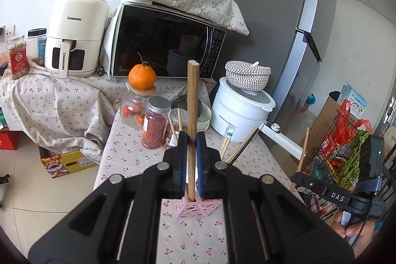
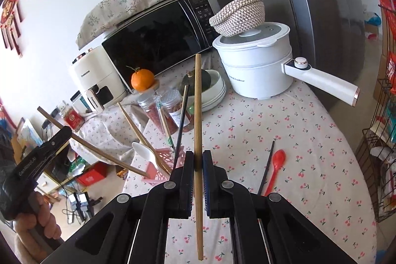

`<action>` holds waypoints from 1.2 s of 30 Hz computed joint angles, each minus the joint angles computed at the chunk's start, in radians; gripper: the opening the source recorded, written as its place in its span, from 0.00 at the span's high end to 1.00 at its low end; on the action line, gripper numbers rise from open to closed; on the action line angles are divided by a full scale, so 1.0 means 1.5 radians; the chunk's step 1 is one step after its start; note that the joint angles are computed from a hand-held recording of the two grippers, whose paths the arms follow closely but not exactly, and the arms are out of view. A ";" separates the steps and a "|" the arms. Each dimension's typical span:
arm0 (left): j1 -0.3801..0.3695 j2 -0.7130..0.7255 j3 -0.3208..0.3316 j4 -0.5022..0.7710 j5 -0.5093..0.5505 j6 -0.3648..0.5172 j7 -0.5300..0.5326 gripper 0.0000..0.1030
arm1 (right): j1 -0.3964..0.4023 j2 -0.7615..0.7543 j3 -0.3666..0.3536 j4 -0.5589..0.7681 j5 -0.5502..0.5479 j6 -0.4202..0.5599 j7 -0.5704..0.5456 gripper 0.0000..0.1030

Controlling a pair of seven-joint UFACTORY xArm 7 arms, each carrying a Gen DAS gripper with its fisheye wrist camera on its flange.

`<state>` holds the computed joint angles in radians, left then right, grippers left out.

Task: Organize utensils
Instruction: 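Lower the wooden chopsticks into the pink holder and open the left tool, then lower the single wooden chopstick into the pink holder and open the right tool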

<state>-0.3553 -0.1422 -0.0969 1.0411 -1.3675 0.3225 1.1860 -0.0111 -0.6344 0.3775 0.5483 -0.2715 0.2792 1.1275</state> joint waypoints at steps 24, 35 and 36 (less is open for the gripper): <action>0.034 0.061 -0.023 0.024 0.221 0.060 -0.239 0.53 | -0.238 -0.011 0.188 0.052 -0.075 -0.122 0.154 0.93; 0.055 0.060 -0.005 0.004 0.414 0.108 -0.391 0.52 | -0.480 -0.054 0.396 0.112 -0.051 -0.143 0.283 0.93; 0.057 0.062 -0.005 0.003 0.427 0.111 -0.397 0.51 | -0.500 -0.059 0.415 0.121 -0.049 -0.138 0.291 0.93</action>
